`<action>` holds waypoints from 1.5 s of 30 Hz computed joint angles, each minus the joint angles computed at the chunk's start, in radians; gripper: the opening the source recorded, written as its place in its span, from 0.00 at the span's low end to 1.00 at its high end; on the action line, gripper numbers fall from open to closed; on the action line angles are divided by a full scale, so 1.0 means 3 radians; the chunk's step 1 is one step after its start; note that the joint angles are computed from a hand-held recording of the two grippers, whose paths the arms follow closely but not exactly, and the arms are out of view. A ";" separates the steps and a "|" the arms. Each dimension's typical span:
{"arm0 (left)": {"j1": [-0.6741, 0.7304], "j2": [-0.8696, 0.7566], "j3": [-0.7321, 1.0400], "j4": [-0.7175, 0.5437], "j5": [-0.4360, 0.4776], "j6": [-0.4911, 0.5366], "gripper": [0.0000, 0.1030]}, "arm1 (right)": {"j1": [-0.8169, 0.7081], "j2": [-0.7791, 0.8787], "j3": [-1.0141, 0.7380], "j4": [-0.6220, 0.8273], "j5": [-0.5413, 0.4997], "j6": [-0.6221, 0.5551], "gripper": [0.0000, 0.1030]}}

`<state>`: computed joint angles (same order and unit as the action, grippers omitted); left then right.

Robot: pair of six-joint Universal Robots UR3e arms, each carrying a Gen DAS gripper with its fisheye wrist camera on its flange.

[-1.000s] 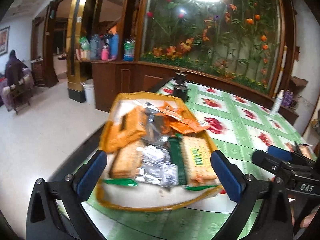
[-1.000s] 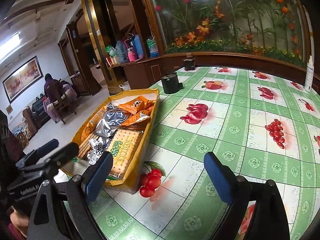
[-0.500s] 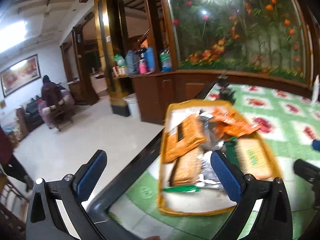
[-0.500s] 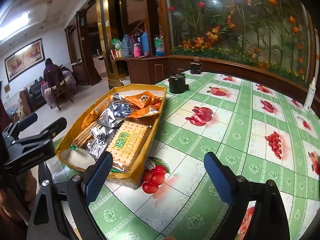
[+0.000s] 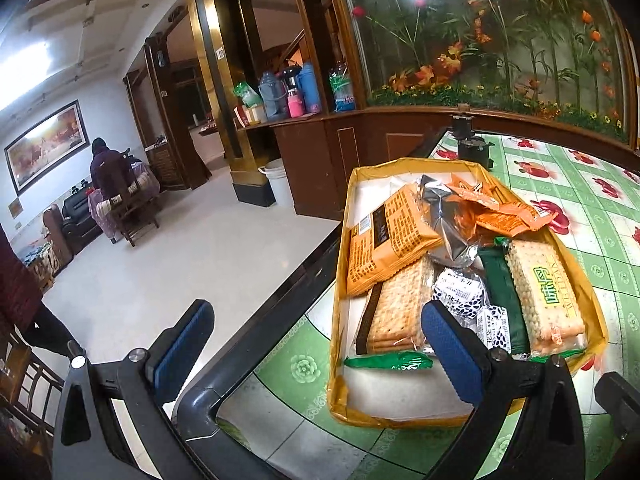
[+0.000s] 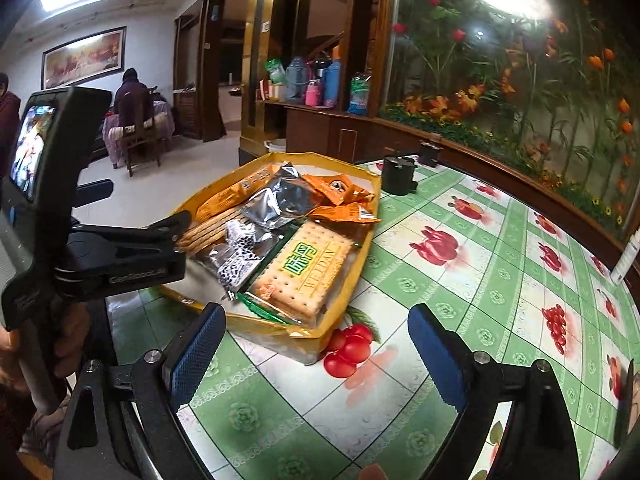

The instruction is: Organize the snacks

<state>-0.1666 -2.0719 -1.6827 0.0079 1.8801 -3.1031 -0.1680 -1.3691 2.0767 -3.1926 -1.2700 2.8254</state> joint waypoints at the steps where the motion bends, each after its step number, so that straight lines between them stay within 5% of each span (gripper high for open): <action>1: -0.0006 -0.0004 0.0009 -0.0016 0.0006 -0.0006 1.00 | 0.0005 0.0002 0.0000 -0.0001 -0.0006 0.0002 0.92; 45: 0.0045 -0.0022 0.0097 -0.0234 -0.0107 -0.0108 1.00 | 0.0008 -0.0012 0.0015 0.0017 -0.0007 0.0024 0.92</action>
